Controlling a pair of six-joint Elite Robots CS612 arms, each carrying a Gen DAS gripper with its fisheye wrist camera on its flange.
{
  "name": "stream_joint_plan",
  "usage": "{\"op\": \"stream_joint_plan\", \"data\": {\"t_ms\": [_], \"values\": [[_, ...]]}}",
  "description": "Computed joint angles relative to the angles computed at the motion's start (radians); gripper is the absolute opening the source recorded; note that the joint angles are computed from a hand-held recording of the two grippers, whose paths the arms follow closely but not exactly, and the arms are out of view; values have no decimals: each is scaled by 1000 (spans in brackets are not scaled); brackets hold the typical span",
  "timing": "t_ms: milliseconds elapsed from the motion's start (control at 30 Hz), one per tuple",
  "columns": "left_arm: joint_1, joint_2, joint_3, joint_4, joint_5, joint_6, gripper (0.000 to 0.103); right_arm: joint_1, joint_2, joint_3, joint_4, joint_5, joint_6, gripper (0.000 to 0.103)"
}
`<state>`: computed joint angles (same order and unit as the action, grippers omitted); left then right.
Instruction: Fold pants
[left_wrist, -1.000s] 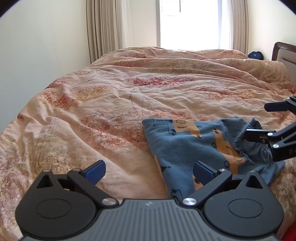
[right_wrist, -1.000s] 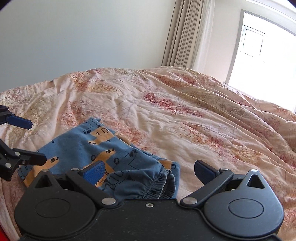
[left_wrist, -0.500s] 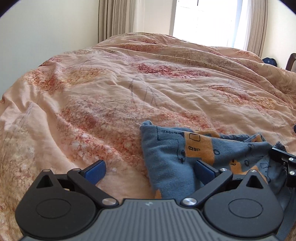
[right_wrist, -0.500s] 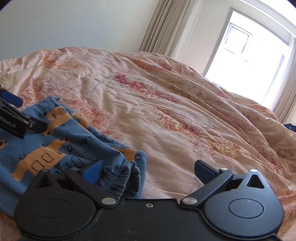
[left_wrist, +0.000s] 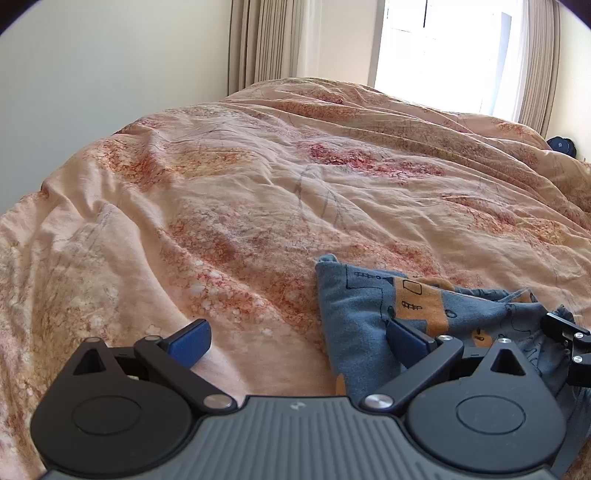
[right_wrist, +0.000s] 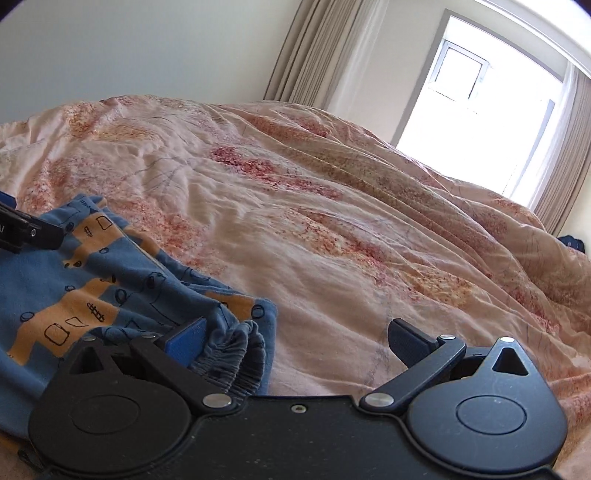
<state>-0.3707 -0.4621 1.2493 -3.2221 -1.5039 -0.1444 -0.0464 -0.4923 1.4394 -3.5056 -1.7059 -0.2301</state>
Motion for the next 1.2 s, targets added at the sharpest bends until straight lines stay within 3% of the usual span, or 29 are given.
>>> {"op": "stream_joint_plan", "data": {"t_ms": [100, 233, 333, 400, 500, 633, 700, 1200], "values": [[3, -22, 40, -44, -6, 3, 103, -8, -3, 18, -56, 35, 32, 103], [1, -51, 125, -170, 1, 52, 103, -24, -14, 48, -131, 191, 14, 103], [2, -70, 183, -236, -36, 85, 103, -37, -29, 61, -91, 324, 12, 103], [4, -77, 203, -242, -67, 93, 103, -42, -38, 65, -36, 368, 10, 103], [-5, -88, 233, -223, -74, 120, 103, -44, -50, 71, 42, 378, 16, 103], [-23, -91, 262, -209, -18, 186, 103, -37, -64, 83, 123, 333, -4, 103], [-25, -92, 270, -223, -16, 189, 103, -44, -65, 89, 147, 356, 23, 103], [-18, -95, 267, -201, -33, 166, 103, -49, -63, 86, 160, 371, 45, 103]]}}
